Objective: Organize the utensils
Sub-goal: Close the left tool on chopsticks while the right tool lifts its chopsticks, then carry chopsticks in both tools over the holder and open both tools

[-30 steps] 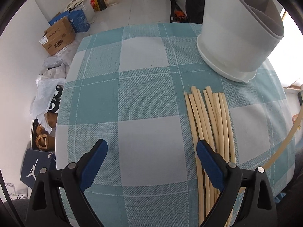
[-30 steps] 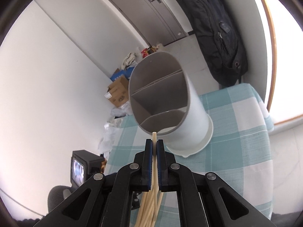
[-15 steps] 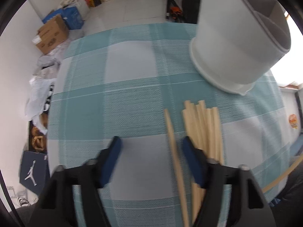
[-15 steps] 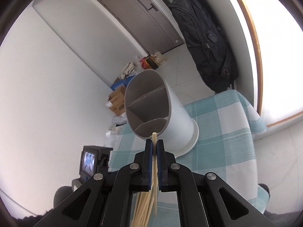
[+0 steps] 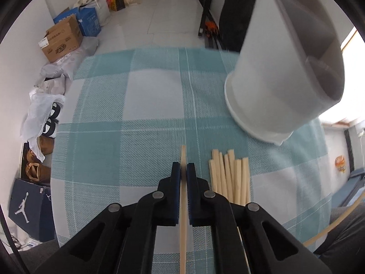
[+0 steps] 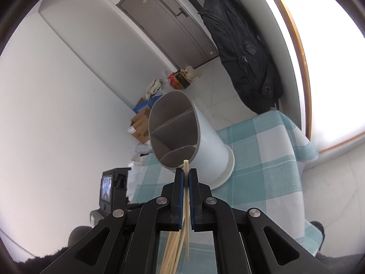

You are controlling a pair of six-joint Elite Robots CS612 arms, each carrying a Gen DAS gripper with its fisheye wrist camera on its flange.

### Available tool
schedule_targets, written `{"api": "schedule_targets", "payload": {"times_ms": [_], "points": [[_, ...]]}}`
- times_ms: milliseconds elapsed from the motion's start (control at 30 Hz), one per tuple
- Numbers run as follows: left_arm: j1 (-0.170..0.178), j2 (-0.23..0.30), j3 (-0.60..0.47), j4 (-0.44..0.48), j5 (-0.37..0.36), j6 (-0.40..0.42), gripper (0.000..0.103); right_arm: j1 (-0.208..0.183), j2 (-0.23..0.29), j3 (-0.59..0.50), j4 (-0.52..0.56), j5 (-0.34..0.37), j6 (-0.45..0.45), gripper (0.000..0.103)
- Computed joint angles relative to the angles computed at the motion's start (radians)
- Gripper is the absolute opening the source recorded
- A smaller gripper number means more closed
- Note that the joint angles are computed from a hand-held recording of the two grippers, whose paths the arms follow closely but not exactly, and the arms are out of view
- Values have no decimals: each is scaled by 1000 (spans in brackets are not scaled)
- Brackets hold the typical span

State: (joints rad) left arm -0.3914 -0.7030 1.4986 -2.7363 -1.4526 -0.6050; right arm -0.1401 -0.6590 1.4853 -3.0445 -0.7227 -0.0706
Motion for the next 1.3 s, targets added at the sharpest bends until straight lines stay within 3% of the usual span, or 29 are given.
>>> {"api": "schedule_targets", "payload": {"times_ms": [300,400,633,1000,1300], "points": [[-50,-75,131,-316,180,-18,2,14,-6,25,-99,-29,-11,4],[-54,-78,154,-379,191,-16,2,23,-12,41,-145,-65,-15,4],[-24,-69,155,-468,142,35,1,36,-24,61,-216,-67,-9,4],[-25,-95,155,-526,97,135,1,55,-47,63,-256,-93,-25,4],[-6,-114,101,-538,21,123,1,52,-69,-2,-224,-79,-14,4]]}}
